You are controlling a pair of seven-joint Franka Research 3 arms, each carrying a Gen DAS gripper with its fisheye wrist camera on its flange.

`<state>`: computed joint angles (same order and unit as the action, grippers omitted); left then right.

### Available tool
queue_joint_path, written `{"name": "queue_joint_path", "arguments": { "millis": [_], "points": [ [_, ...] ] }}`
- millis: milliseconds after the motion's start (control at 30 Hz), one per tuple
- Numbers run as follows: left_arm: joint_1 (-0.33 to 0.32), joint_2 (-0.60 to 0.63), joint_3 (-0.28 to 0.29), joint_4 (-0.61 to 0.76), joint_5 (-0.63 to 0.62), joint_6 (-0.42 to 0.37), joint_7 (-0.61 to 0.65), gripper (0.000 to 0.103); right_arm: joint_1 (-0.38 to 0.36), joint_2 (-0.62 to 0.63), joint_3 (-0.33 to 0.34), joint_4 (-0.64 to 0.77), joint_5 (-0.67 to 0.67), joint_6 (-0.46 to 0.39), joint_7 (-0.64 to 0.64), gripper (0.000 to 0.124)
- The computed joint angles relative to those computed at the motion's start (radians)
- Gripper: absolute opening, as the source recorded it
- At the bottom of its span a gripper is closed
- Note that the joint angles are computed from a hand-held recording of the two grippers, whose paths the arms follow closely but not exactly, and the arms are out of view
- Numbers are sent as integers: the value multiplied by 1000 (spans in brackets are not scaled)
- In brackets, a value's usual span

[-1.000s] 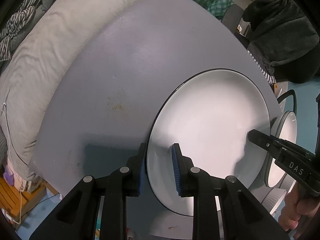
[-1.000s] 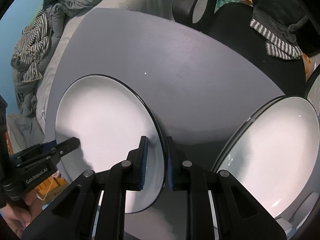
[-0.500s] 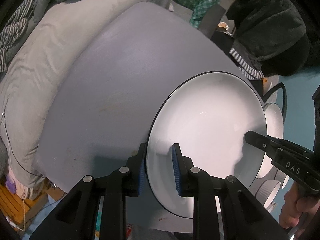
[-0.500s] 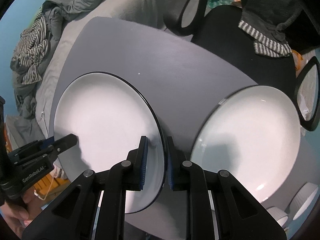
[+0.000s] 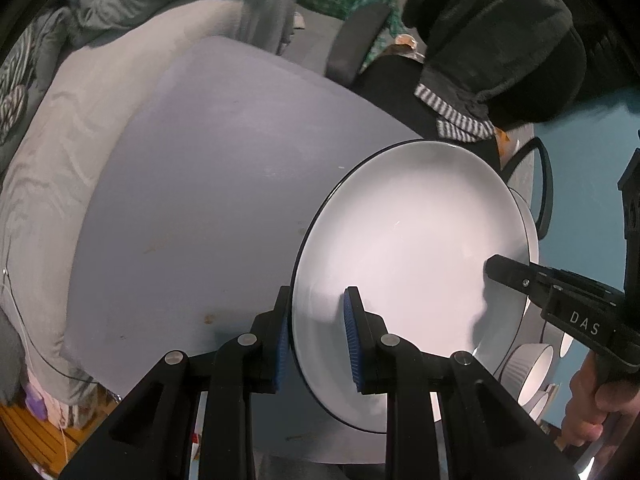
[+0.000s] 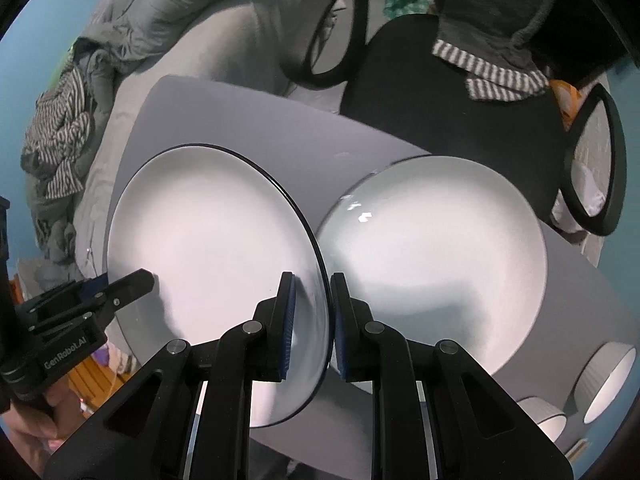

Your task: Organize plates and bowls

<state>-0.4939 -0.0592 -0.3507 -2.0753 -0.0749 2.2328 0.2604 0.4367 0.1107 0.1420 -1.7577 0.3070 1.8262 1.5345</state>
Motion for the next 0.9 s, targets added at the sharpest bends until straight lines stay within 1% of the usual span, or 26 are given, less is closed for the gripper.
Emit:
{"name": "queue_joint_path", "arguments": {
  "millis": [433, 700, 900],
  "points": [
    [-18, 216, -11, 253, 67, -59, 57, 23, -62, -50, -36, -64, 3, 7, 14, 18],
    [-43, 364, -6, 442, 106, -132, 92, 23, -103, -56, -55, -79, 7, 1, 10, 18],
    [-64, 444, -1, 555, 118, -194, 109, 23, -124, -44, -63, -78, 12, -6, 2, 18]
  ]
}}
